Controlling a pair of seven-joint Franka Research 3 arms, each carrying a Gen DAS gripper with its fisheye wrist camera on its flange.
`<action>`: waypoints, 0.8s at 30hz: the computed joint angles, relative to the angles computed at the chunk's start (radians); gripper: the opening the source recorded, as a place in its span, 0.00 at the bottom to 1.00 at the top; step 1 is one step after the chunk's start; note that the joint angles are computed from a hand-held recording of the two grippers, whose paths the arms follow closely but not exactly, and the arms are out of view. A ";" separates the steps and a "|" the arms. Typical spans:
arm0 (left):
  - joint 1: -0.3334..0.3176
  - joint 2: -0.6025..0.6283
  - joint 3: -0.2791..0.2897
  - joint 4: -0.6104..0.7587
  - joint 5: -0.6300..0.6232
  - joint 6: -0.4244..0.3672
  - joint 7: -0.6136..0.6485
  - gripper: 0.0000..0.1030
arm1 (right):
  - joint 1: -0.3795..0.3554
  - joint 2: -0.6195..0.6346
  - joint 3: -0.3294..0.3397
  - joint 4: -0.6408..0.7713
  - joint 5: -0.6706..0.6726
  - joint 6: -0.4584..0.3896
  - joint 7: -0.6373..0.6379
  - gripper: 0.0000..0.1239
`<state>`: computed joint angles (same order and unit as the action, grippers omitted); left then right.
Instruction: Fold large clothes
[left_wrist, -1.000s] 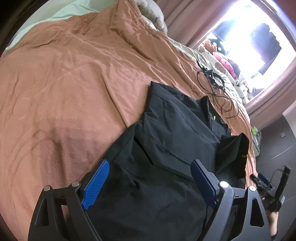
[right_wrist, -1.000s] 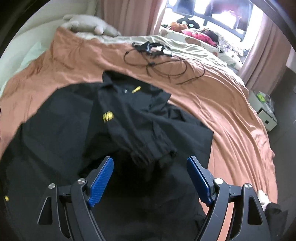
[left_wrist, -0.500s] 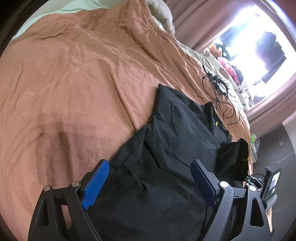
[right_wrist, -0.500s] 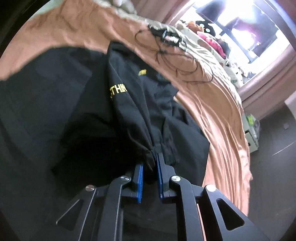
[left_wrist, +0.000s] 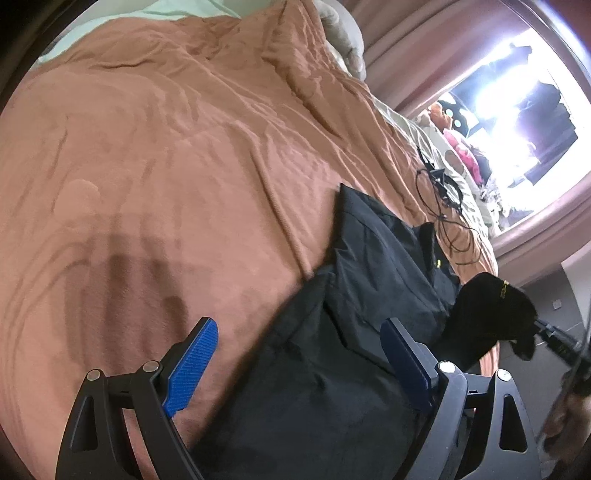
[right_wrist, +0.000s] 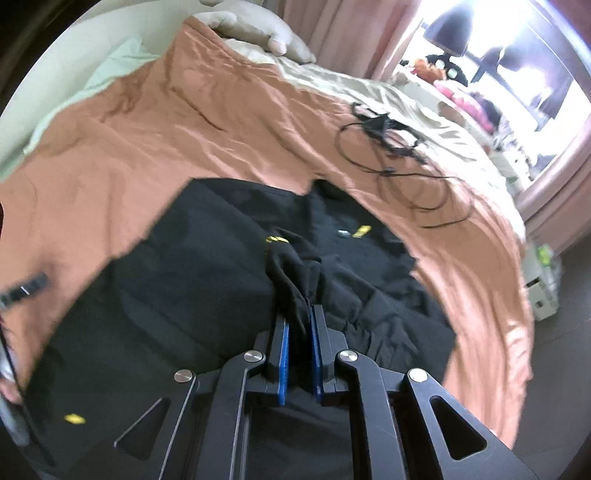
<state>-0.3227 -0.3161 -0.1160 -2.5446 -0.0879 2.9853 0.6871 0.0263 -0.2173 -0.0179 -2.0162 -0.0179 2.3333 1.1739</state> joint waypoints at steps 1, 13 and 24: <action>0.008 -0.006 -0.002 -0.005 0.007 -0.004 -0.004 0.88 | 0.007 0.009 0.005 0.017 0.017 -0.023 0.011 0.08; 0.026 -0.058 0.032 -0.062 -0.001 -0.009 -0.010 0.88 | 0.101 0.058 0.023 0.061 0.234 -0.059 0.023 0.58; 0.035 -0.024 -0.004 -0.025 0.027 -0.018 -0.028 0.88 | 0.046 -0.056 -0.044 -0.091 0.326 0.041 -0.030 0.58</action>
